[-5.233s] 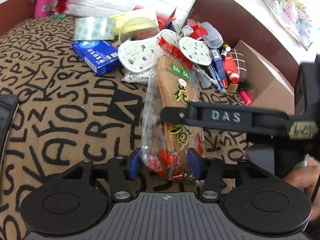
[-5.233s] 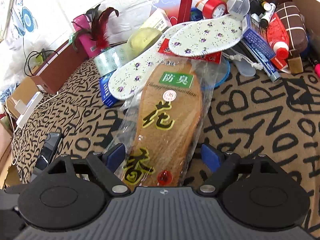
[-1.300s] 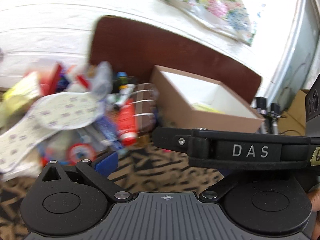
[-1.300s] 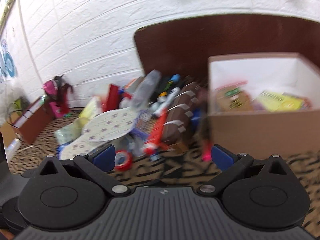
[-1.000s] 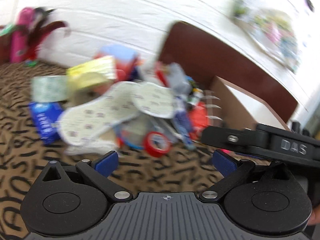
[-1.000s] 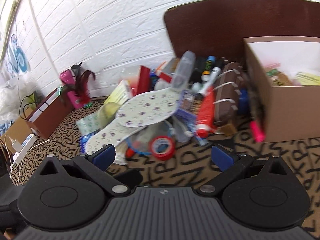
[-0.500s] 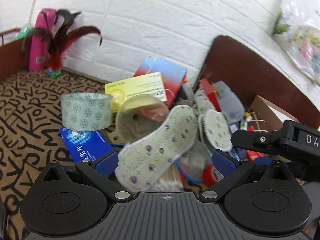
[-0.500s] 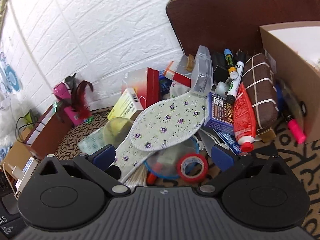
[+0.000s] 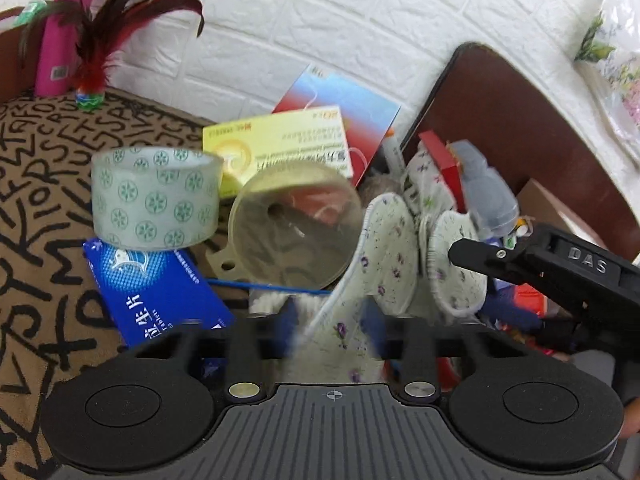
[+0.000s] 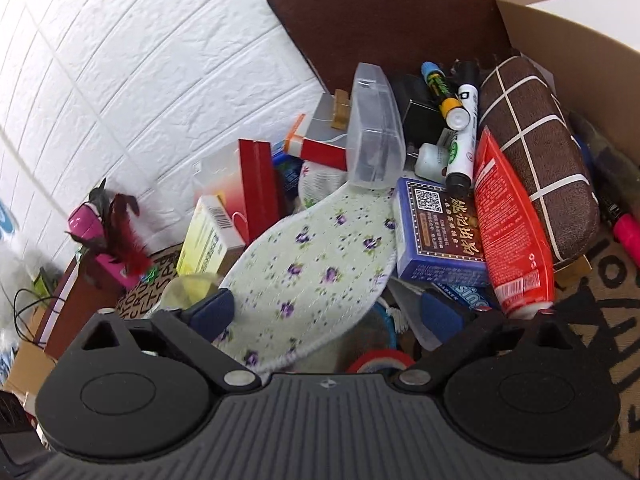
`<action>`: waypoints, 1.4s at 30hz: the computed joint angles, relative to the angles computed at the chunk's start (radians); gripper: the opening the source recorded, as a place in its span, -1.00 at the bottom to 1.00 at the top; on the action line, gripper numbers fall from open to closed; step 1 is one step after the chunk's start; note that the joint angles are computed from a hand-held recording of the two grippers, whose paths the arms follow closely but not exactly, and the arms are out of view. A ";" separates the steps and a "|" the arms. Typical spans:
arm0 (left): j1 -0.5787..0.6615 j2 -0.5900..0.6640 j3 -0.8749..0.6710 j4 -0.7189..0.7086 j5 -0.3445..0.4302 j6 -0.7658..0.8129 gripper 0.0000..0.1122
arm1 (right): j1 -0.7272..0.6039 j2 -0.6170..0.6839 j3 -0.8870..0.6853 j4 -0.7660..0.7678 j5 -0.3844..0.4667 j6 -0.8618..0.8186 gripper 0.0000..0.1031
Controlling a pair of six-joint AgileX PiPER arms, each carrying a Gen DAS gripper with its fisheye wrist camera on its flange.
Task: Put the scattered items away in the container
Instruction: 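Pull the floral white insoles out of the pile with the left gripper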
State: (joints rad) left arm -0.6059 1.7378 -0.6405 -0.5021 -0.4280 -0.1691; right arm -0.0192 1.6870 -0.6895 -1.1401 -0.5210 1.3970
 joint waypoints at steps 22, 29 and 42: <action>-0.141 -0.022 0.044 -0.175 -0.053 0.156 0.48 | -0.001 -0.002 -0.016 -0.018 -0.044 0.101 0.87; -0.164 -0.018 0.039 -0.227 -0.055 0.262 0.41 | 0.094 0.066 -0.171 -0.117 0.078 0.330 0.97; -0.113 -0.069 0.085 -0.123 -0.001 0.135 -1.00 | 0.093 0.104 -0.182 -0.183 0.100 0.375 -0.11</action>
State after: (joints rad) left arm -0.7194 1.6686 -0.5559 -0.6247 -0.4291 -0.0343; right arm 0.0741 1.7912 -0.8715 -1.3229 -0.4211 1.7723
